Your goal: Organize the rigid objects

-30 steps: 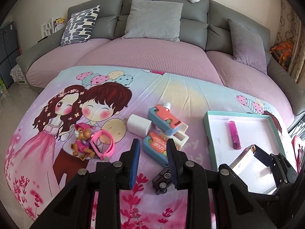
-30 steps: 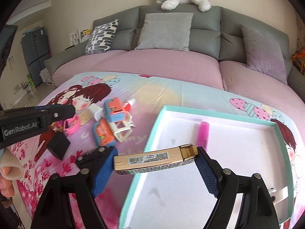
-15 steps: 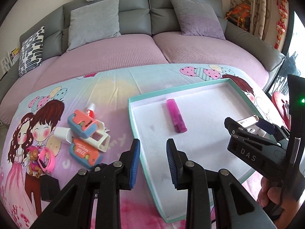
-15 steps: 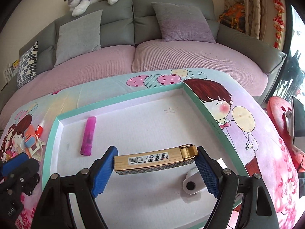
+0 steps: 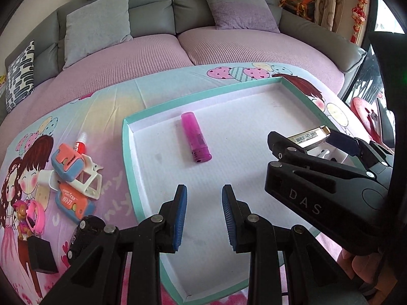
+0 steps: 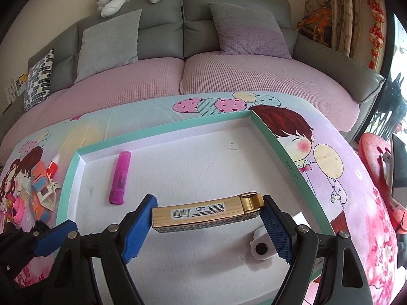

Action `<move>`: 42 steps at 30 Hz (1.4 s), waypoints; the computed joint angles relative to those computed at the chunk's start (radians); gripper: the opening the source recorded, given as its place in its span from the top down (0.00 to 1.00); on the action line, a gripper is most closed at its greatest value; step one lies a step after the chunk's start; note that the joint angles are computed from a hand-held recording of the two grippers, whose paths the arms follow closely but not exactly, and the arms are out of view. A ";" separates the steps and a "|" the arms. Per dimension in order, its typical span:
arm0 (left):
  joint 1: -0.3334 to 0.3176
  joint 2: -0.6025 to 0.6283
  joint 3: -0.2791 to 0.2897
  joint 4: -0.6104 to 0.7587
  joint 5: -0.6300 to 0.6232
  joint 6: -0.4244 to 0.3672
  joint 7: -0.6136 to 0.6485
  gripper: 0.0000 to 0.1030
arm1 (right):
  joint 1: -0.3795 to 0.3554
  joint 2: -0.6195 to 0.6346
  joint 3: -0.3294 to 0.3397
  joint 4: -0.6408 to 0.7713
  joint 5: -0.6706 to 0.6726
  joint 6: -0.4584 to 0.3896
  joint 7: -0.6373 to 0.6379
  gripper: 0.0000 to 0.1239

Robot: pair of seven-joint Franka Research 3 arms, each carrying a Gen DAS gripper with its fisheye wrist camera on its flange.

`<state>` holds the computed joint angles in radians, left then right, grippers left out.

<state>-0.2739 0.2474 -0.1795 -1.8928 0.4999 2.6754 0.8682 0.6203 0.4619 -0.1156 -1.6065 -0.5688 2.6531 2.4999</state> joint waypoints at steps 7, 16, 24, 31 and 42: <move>0.021 0.028 -0.014 0.005 -0.083 -0.016 0.043 0.71 | -0.016 0.039 0.038 0.044 0.068 -0.042 -0.109 0.32; 0.039 0.035 -0.019 -0.006 -0.163 -0.007 0.080 0.71 | -0.006 0.051 0.032 0.054 0.125 -0.050 -0.165 0.32; 0.033 -0.080 0.036 -0.090 -0.034 0.028 -0.044 0.64 | -0.007 0.030 0.020 0.023 0.151 0.000 -0.141 0.32; 0.130 -0.245 0.071 -0.232 0.132 -0.245 -0.433 0.58 | -0.008 0.037 0.031 0.035 0.179 0.013 -0.155 0.32; 0.218 -0.257 0.043 -0.323 0.021 -0.186 -0.402 0.58 | 0.015 0.060 0.029 0.073 0.184 -0.005 -0.205 0.32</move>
